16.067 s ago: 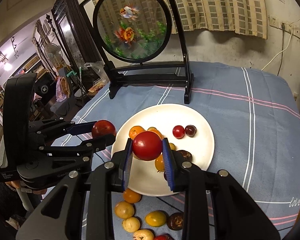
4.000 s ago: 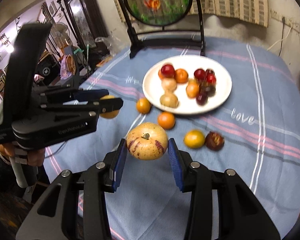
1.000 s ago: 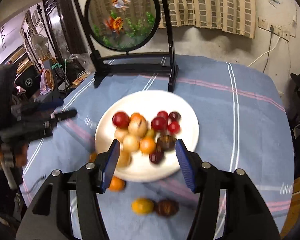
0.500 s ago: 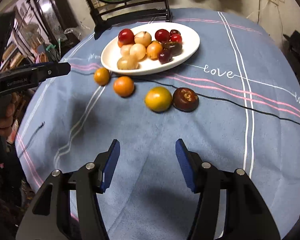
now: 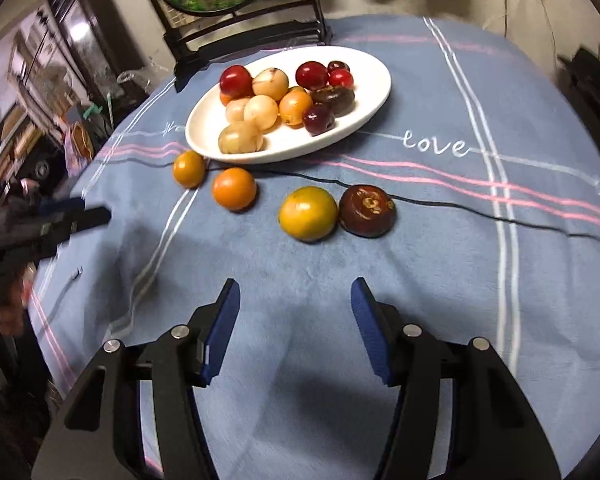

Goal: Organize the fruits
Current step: 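Grasp a dark orange fruit with the left tool while the right grasps a yellow-green fruit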

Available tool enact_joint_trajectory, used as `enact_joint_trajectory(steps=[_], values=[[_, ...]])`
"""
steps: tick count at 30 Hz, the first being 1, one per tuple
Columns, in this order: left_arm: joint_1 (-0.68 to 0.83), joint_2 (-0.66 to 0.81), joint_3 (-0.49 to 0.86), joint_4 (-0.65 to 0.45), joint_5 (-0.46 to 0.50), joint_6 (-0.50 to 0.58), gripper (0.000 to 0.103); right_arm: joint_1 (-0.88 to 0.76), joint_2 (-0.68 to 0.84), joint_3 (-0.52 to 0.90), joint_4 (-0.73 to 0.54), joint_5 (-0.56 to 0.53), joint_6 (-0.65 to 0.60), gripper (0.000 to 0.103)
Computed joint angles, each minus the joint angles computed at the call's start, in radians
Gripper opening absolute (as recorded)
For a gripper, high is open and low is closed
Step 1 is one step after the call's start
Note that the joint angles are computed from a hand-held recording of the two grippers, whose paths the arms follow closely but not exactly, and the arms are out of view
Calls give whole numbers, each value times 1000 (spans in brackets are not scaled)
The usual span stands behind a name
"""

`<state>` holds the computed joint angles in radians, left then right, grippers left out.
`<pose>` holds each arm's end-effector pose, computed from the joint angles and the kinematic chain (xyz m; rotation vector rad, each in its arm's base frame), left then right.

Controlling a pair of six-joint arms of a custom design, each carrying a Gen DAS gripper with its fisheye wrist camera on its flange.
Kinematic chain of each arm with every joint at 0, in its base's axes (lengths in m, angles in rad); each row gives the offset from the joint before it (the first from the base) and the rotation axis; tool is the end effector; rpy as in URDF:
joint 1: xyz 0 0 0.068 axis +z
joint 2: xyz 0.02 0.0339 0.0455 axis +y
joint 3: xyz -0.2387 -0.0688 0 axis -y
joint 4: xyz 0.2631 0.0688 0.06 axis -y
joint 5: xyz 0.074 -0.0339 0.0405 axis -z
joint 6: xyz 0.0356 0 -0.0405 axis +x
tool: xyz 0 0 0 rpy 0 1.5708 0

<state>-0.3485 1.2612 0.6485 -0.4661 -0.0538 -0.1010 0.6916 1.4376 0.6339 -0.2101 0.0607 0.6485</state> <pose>0.2345 -0.0832 0.1421 0.3092 2.6311 -0.0788 0.2109 0.1718 0.1093 -0.0340 2.6390 0.4058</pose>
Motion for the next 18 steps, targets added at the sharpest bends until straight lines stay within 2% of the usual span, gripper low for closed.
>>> enact_joint_trajectory(steps=[7, 10, 11, 12, 16, 18], values=[[12, -5, 10, 4, 17, 1, 82, -59, 180, 116, 56, -62, 27, 58], [19, 22, 22, 12, 17, 2, 82, -79, 249, 165, 62, -58, 40, 49], [20, 31, 24, 16, 16, 3, 82, -92, 273, 181, 70, -66, 40, 40], [21, 40, 27, 19, 17, 4, 82, -99, 288, 190, 76, -76, 30, 37], [31, 82, 43, 46, 25, 14, 82, -96, 259, 190, 64, -79, -14, 34], [43, 117, 55, 74, 41, 21, 82, -106, 225, 167, 70, -94, -20, 28]])
